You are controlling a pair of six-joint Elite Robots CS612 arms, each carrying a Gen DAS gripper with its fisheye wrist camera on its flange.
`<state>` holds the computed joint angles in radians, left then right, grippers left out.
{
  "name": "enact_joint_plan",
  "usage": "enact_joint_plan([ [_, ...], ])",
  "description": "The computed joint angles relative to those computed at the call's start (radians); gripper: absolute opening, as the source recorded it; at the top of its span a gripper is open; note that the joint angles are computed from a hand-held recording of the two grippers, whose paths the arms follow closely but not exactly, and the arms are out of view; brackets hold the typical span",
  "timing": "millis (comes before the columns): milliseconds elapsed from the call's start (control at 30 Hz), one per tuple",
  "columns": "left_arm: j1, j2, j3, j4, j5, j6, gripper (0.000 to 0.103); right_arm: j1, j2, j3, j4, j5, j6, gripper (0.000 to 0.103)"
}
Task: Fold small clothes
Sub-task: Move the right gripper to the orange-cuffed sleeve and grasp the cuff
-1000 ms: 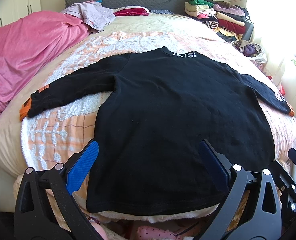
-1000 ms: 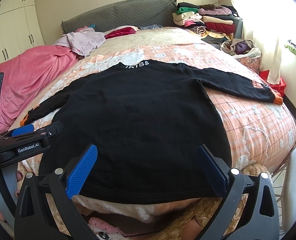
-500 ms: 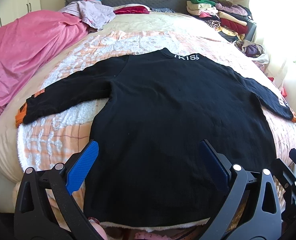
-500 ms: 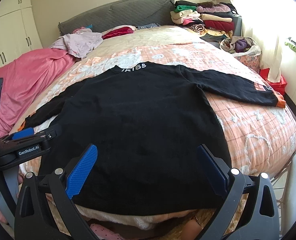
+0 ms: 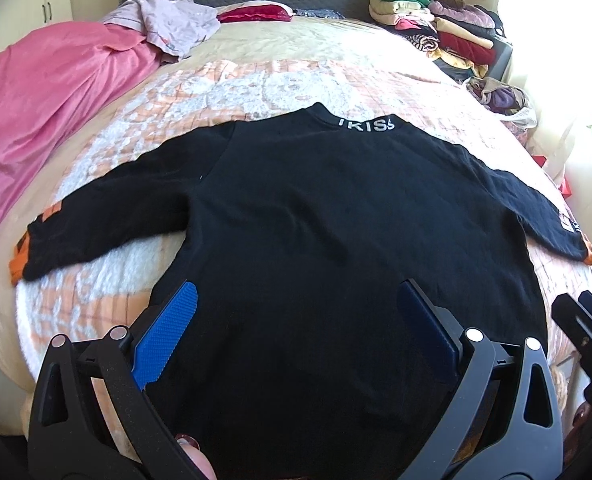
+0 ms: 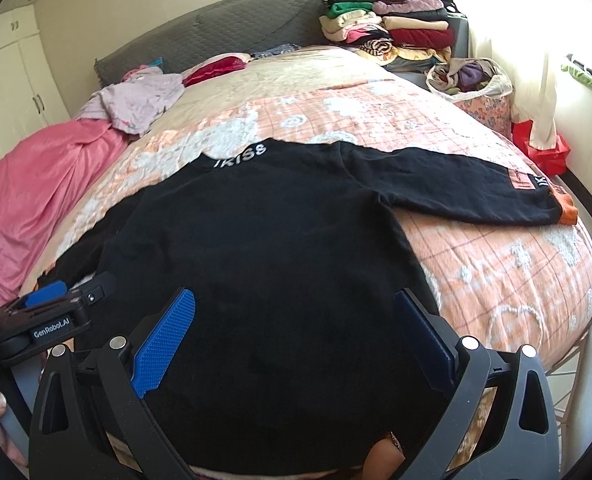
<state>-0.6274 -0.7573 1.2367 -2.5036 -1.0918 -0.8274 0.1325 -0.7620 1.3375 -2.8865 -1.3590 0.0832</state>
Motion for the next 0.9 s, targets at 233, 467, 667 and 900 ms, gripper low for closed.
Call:
enact_joint_plan([
  [233, 0.023, 0.046, -0.09, 0.025, -0.031, 0.035, 0.094, -0.029, 0.035, -0.068, 0.039, 0.011, 0.081, 0.099],
  [467, 0.041, 0.106, -0.202, 0.084, -0.058, 0.079, 0.094, -0.064, 0.069, -0.125, 0.078, -0.043, 0.183, 0.099],
  [667, 0.049, 0.158, -0.296, 0.123, -0.082, 0.129, 0.094, -0.092, 0.098, -0.17, 0.105, -0.1, 0.256, 0.099],
  [900, 0.061, 0.222, -0.41, 0.164, -0.11, 0.161, 0.094, -0.126, 0.134, -0.218, 0.146, -0.166, 0.365, 0.099],
])
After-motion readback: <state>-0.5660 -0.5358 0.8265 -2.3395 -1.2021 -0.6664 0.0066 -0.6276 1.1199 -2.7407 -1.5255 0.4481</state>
